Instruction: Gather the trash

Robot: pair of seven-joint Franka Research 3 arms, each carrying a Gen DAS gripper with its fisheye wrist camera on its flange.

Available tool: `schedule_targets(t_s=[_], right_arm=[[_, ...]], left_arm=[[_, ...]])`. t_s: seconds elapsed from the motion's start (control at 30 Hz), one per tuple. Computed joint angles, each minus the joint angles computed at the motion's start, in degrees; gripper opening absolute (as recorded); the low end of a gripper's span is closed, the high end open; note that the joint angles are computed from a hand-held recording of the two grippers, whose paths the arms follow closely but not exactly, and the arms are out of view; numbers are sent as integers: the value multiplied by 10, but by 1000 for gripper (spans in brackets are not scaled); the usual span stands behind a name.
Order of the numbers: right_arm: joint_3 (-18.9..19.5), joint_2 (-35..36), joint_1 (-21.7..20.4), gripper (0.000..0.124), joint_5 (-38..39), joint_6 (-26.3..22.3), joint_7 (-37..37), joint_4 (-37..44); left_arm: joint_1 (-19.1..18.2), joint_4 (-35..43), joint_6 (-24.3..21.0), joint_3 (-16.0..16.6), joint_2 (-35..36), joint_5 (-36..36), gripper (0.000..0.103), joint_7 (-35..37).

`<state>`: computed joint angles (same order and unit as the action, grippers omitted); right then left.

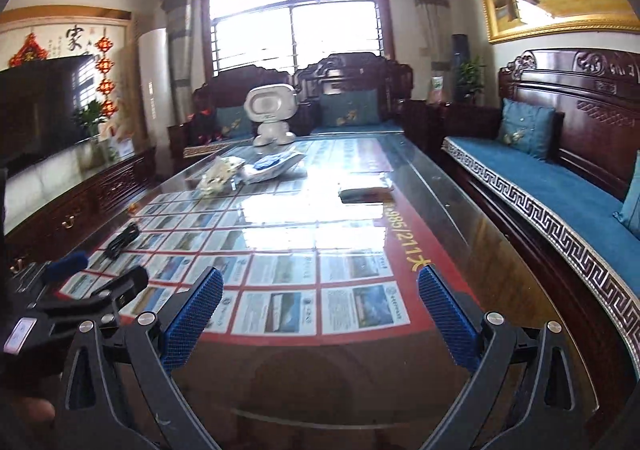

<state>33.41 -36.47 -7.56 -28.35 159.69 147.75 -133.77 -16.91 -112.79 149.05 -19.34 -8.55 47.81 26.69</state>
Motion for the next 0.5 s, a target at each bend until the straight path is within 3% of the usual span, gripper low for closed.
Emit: schedule_targets(t_s=[0.1, 0.2, 0.5], right_arm=[[15, 27, -11, 95, -6, -8, 12, 12], [16, 56, -4, 95, -24, -18, 16, 25], [-22, 68, 45, 95, -73, -50, 42, 28]], left_arm=[[-3, 3, 11, 7, 16, -26, 99, 21], [-3, 14, -18, 3, 28, 0, 99, 9], [-9, 9, -2, 15, 30, -37, 99, 17]])
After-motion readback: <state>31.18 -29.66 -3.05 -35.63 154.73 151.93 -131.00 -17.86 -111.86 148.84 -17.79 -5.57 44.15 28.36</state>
